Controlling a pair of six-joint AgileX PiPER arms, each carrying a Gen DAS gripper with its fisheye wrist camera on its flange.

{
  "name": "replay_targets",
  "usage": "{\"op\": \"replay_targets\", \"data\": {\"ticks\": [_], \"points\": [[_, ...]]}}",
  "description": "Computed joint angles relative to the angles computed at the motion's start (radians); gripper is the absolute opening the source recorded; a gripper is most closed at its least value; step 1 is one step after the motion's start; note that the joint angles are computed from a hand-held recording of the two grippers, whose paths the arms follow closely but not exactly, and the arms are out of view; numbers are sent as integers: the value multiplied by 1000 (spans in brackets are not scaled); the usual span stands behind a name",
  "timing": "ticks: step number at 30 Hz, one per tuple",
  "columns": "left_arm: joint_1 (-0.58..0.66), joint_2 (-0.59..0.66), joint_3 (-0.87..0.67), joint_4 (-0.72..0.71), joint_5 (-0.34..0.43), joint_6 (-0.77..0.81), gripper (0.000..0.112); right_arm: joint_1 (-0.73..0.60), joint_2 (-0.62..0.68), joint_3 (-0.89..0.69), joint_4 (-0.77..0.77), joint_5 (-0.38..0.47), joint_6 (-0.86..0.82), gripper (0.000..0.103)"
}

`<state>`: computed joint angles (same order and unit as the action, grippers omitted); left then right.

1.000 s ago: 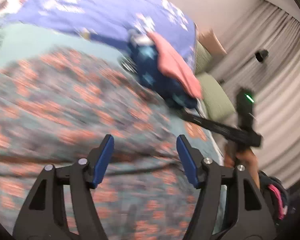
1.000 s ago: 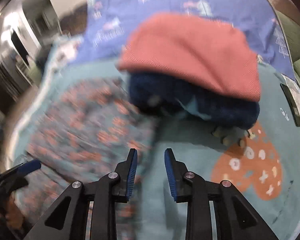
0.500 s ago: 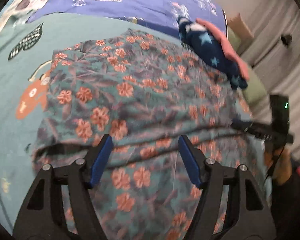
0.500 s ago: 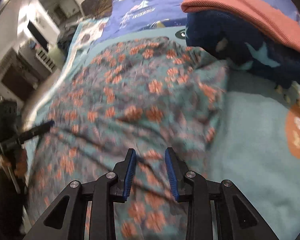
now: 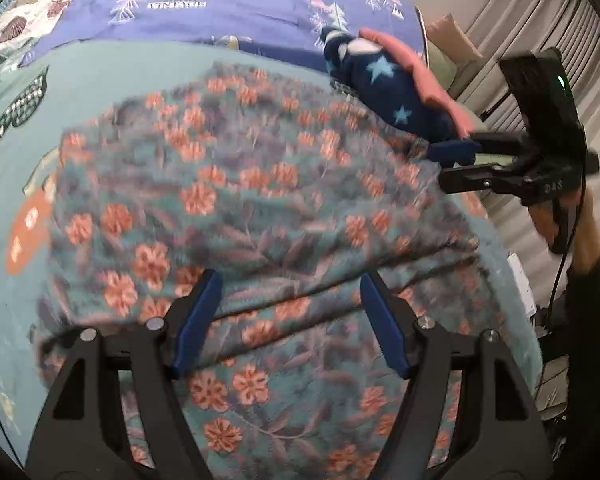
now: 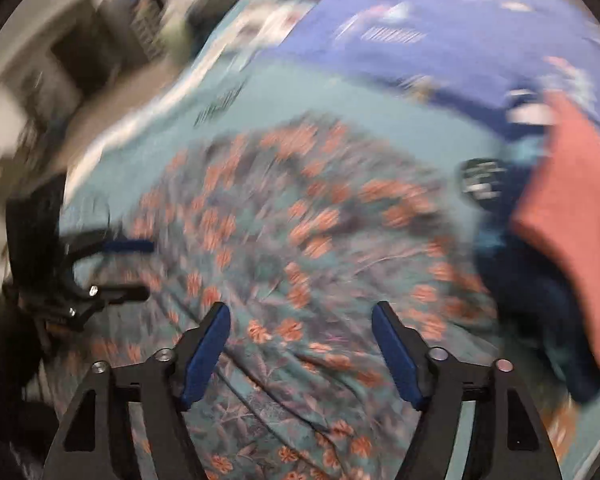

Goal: Fold small clothes

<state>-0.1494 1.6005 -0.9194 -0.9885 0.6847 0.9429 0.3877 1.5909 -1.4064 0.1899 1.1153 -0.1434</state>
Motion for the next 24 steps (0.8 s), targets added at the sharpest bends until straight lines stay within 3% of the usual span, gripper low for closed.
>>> {"op": "replay_targets", "data": {"ticks": [4, 12, 13, 14, 19, 24], "points": [[-10, -37, 56, -46, -47, 133, 73, -5, 130, -72, 79, 75, -161, 52], [51, -36, 96, -165, 13, 270, 73, -44, 224, -95, 67, 92, -231, 51], [58, -35, 99, -177, 21, 281, 73, -43, 215, -88, 70, 88, -241, 33], [63, -31, 100, -189, 28, 289, 73, -55, 219, -94, 100, 88, -262, 4], [77, -33, 106, -205, 46, 293, 73, -57, 195, -116, 106, 82, -285, 1], [74, -49, 123, -199, 38, 297, 74, 5, 218, -194, -14, 101, -195, 1]]}}
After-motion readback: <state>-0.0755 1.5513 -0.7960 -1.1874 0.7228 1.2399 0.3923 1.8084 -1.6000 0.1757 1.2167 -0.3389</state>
